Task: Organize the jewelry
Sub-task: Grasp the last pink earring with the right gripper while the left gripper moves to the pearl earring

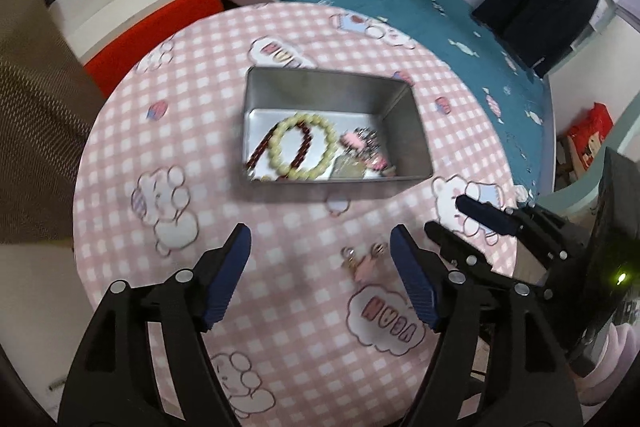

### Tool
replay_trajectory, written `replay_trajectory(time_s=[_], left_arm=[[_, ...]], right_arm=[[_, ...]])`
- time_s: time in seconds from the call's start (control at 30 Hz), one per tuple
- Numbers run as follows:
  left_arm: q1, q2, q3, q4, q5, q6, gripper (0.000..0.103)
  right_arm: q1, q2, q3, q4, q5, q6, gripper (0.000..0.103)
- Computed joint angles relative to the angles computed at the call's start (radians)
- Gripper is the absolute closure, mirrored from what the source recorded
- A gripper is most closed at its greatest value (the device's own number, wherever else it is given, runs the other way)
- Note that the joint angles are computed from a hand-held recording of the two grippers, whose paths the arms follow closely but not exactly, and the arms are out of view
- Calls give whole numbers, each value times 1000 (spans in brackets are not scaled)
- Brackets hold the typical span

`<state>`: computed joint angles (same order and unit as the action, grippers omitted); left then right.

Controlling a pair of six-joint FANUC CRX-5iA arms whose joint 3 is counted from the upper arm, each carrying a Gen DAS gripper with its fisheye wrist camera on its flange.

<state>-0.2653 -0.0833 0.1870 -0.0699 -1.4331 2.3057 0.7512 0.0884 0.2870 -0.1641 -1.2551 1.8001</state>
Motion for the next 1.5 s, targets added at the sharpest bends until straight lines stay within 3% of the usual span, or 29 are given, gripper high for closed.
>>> replay_trajectory(time_s=[0.4,0.57,0.97,1.27,1.4,1.5], left_arm=[[6,-20,-113,72,-4,89,20],[1,-27,-130,67,-10,124,19],[5,-5,-135,84,48,116,20],[14,46,-131,142,100,37,29],[16,75,-123,173,122,1,40],[22,96,-128,204,136,-17,56]], right_arm=[[31,7,-41,-19,-40,47,67],[42,11,-50,-25,-25,61,79],[26,33,-24,-68,-40,77,93],[9,18,-48,-28,-26,30,94],[-8,10,-64,4,-13,3,94],[-12,0,-83,37,4,-11,94]])
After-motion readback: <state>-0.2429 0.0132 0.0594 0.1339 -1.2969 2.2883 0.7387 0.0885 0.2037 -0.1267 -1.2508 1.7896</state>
